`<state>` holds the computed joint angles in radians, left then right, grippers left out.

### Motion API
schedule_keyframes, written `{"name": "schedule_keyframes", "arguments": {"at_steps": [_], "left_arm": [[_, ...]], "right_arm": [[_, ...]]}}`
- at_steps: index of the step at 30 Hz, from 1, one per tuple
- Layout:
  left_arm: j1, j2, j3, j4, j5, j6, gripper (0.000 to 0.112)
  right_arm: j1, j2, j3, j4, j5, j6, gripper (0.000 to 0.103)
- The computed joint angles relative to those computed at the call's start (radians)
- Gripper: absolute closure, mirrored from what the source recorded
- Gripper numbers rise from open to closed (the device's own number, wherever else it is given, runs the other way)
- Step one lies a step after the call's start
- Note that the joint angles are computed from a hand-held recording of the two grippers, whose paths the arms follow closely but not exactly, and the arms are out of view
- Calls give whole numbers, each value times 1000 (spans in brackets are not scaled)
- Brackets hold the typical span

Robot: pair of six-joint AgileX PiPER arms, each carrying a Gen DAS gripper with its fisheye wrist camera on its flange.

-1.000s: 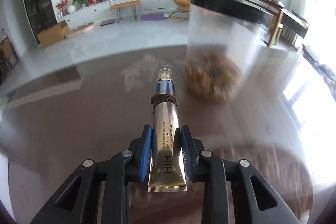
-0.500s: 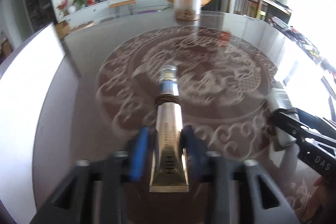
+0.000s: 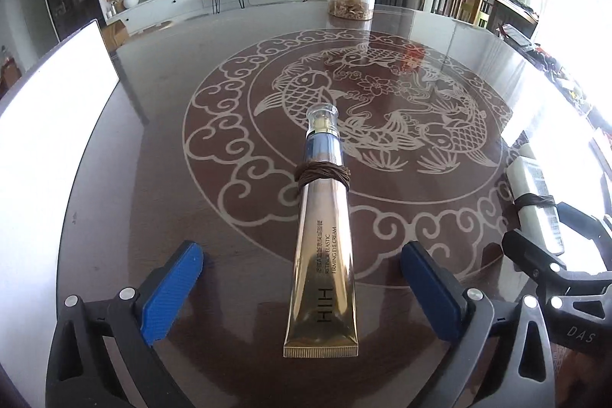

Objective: Organize objects
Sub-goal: 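Carry the gold tube and white bottle over the bin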

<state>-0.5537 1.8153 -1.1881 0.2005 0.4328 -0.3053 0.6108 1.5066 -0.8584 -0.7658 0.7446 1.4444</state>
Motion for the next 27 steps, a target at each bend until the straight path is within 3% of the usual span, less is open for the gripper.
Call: {"name": "schedule_keyframes", "arguments": {"at_steps": [5,7,9,11,12,13,14,15,16,20,24,27], "left_arm": [[0,22,-38,-8,22,10,9],[2,52,-108,-61,96,73,9],[16,123,-252,-151,234,209,9],[20,166,-333,-171,291,245,9],[19,173,-344,-166,287,239,9],[16,171,-338,-156,265,229,16],[11,154,-308,-152,220,229,42],[7,134,-282,-149,184,233,59],[5,125,-275,-150,172,244,85],[46,60,-181,-301,114,361,85],[110,-146,53,-560,-12,578,85],[174,-321,192,-764,-15,775,85]], "right_arm": [[-1,13,-15,19,8,-34,1],[0,13,-16,20,9,-34,1],[-4,12,-14,25,3,-41,0],[-17,18,-25,46,5,-72,0],[-34,21,-39,77,8,-111,0],[-53,30,-61,120,16,-163,0],[-76,42,-88,170,26,-224,2],[-94,48,-111,201,36,-268,19],[-95,46,-123,192,43,-275,49],[-124,18,-142,275,61,-373,49],[-55,-91,-95,271,59,-291,49],[44,-129,-134,238,106,-225,49]]}}
